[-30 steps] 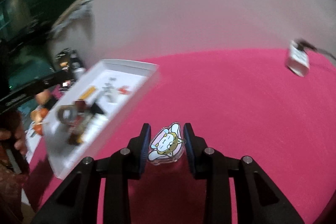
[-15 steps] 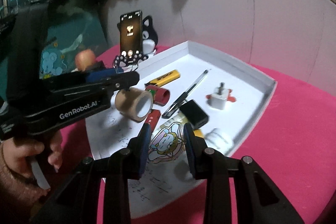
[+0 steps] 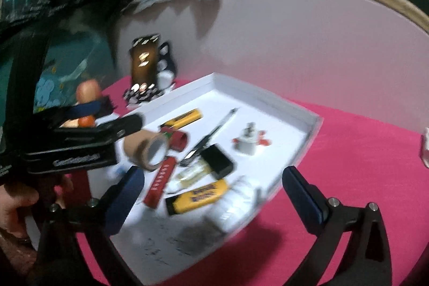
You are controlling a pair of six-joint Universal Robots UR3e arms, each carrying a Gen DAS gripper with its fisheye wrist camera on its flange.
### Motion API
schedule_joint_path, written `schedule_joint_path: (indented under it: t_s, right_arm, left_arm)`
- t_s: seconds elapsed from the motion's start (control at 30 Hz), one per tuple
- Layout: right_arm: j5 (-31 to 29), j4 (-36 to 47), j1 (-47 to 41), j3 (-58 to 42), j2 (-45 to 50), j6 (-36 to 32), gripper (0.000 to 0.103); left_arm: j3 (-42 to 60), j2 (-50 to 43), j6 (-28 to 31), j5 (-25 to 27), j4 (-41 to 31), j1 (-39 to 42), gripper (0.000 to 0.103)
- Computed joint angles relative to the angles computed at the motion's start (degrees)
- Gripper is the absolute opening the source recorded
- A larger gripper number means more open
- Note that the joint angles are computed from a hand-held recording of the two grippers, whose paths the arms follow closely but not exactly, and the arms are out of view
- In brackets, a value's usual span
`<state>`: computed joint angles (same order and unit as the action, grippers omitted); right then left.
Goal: Organize rigid objects
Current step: 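Open the left gripper to drop the clip while the right gripper releases the badge, then withdraw both grippers from the tray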
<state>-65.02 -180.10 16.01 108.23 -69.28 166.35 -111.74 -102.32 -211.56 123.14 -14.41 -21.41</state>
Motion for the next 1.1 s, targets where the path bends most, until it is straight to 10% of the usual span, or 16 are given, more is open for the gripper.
schedule_joint_path:
  t_s: [0.63, 1.1]
  right_arm:
    - [-5.3, -4.1, -29.4, 23.2, -11.6, 1.6, 0.103]
    - [-12.8, 3.6, -26.4, 17.3, -7.8, 4.0, 0.103]
  left_arm:
    - [22.9, -14.1, 5.1, -0.9, -7.2, -12.4, 0.103]
    - [51.9, -39.2, 24.1, -29.7, -12.6, -18.9, 0.103]
